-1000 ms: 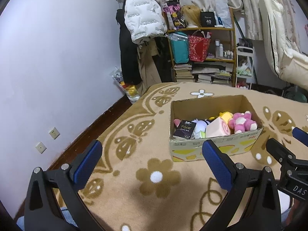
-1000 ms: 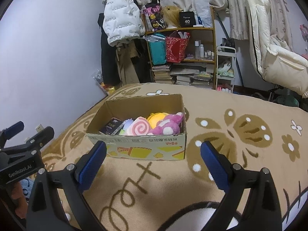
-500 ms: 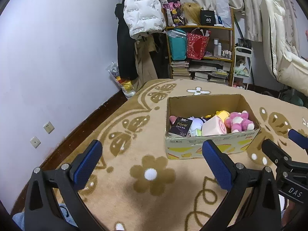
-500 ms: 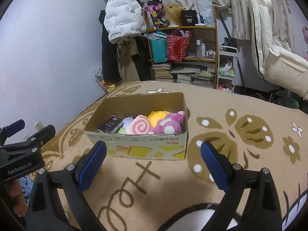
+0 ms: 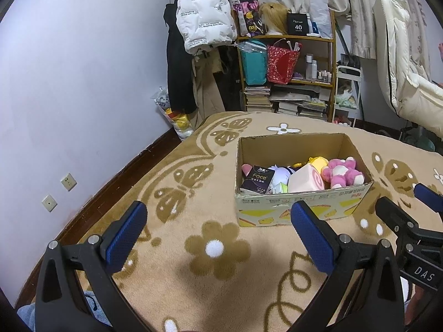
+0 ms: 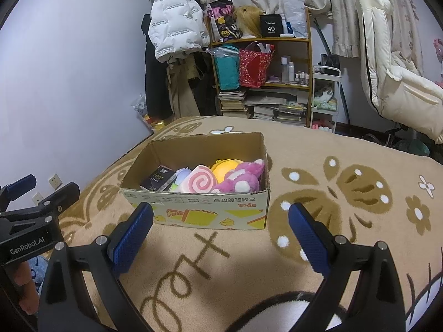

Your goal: Organize soft objects

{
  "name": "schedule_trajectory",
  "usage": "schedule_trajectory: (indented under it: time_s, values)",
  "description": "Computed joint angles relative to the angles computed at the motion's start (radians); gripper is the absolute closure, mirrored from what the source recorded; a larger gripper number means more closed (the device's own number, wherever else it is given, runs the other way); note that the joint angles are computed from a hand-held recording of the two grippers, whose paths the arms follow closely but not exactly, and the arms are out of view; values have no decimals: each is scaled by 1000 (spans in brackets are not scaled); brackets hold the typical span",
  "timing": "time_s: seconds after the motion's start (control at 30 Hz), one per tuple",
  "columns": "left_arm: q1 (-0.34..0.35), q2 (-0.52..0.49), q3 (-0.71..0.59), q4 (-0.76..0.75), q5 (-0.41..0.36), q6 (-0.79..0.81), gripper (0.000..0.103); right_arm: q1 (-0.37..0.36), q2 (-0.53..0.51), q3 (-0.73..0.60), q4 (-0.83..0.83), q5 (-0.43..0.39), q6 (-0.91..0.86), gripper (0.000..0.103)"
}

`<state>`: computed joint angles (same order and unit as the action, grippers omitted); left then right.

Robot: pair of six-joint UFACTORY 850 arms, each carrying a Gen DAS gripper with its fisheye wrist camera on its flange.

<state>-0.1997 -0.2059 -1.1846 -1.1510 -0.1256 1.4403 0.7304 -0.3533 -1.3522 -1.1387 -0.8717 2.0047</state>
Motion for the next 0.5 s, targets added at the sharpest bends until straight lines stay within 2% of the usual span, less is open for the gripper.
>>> schedule_trajectory:
  time_s: [0.5]
  values:
    - [-4, 5, 13, -47, 2, 47, 0, -1, 4, 4, 0, -3, -4, 1]
